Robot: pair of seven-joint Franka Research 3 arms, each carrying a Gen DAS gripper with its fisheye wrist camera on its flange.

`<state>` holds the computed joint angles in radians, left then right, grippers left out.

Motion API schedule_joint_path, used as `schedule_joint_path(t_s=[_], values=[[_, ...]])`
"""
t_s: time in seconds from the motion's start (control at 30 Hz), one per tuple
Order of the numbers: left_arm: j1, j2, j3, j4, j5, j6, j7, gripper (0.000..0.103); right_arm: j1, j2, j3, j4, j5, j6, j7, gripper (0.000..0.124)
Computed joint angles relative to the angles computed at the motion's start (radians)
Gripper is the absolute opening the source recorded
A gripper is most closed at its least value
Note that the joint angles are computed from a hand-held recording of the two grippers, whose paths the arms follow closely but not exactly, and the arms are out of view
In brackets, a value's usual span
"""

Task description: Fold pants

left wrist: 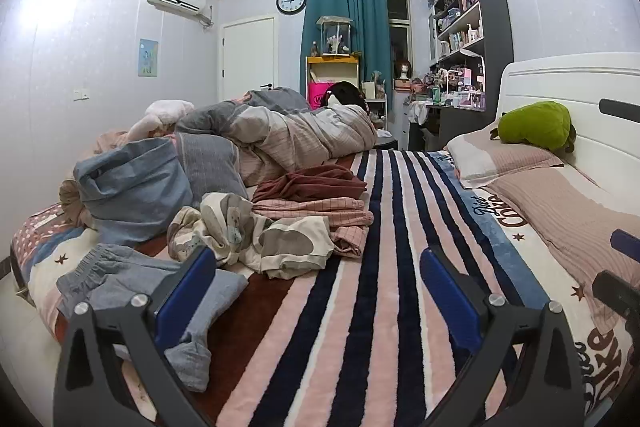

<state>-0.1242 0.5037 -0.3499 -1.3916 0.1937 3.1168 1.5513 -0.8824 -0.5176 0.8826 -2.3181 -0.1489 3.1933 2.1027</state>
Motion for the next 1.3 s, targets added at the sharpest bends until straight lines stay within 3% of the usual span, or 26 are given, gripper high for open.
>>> schedule_joint_path(t_s=[1.3], values=[[-0.006, 0.002, 0.013, -0.003, 0.015, 0.01, -0.018, 0.101, -0.003, -0.015, 0.002, 0.013, -0.002, -0.009, 0.026, 0.102]])
